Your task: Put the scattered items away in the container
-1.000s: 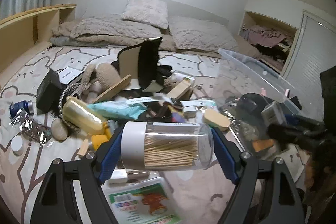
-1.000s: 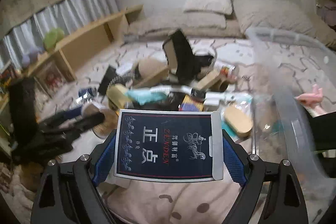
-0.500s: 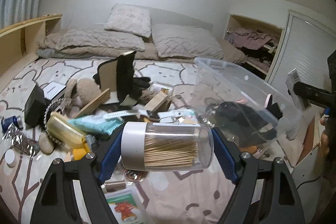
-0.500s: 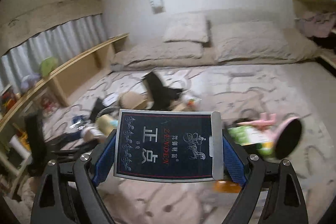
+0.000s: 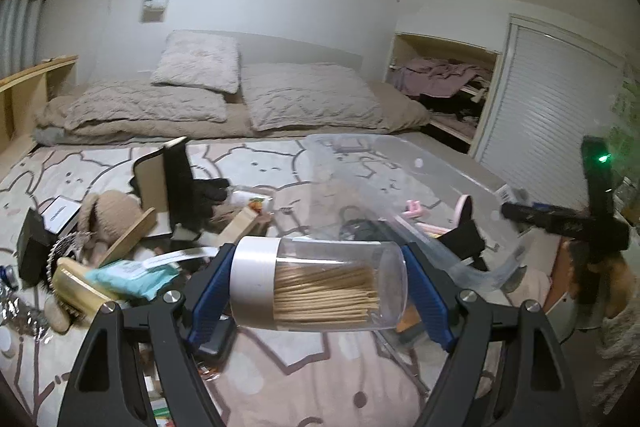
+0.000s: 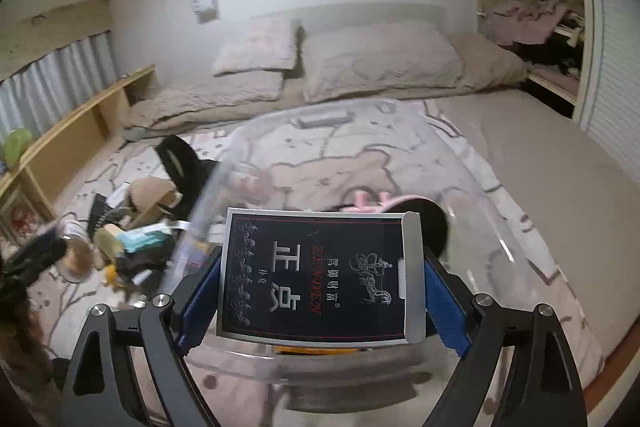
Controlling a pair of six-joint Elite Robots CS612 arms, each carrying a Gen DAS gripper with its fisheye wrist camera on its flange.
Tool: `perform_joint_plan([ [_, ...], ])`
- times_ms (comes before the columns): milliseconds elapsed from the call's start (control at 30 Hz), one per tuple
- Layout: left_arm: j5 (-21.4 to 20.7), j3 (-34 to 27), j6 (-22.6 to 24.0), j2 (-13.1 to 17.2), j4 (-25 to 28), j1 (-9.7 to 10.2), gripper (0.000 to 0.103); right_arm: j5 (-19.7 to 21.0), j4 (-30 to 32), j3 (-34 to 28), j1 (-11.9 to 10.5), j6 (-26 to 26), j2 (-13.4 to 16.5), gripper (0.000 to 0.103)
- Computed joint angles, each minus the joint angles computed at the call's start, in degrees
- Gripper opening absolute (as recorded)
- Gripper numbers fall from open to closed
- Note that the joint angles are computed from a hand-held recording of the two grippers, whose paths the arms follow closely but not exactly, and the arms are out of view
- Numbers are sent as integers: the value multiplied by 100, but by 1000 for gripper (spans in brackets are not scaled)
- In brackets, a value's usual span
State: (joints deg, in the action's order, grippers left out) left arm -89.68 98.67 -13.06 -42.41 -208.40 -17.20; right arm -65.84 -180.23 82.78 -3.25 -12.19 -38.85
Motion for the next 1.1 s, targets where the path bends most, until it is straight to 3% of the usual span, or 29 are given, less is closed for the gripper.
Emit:
perform_joint_plan([
  [200,-142,-141,130,19,80,-91,81,-362,161,-134,14,-175,70,90],
  [233,-172,-169,143,31,63,-102,78,-371,186,-143,10,-215,70,90],
  [267,-213,-186,163,33,43,-110,65,-396,211,-146,15,-273,66,90],
  [300,-238,-196,163,32,46,-113,61,-436,232,-148,23,-342,63,90],
  [533,-158,-311,165,59,431,-137,61,-550,358,-207,24,-637,104,90],
  [567,-136,-316,125,65,528,-131,67,-543,382,-217,22,-653,109,90],
  [600,-106,-311,86,79,575,-125,82,-541,399,-224,21,-667,114,90],
  [667,9,-304,15,132,712,-110,95,-535,410,-226,18,-689,121,90],
  [800,181,-384,45,275,1296,-71,95,-460,369,-211,-2,-662,120,90],
  [967,34,-685,-606,602,2019,118,95,-344,308,-195,-16,-579,118,90],
  [1100,72,-862,-768,803,2284,174,95,-274,264,-161,-24,-582,101,90],
])
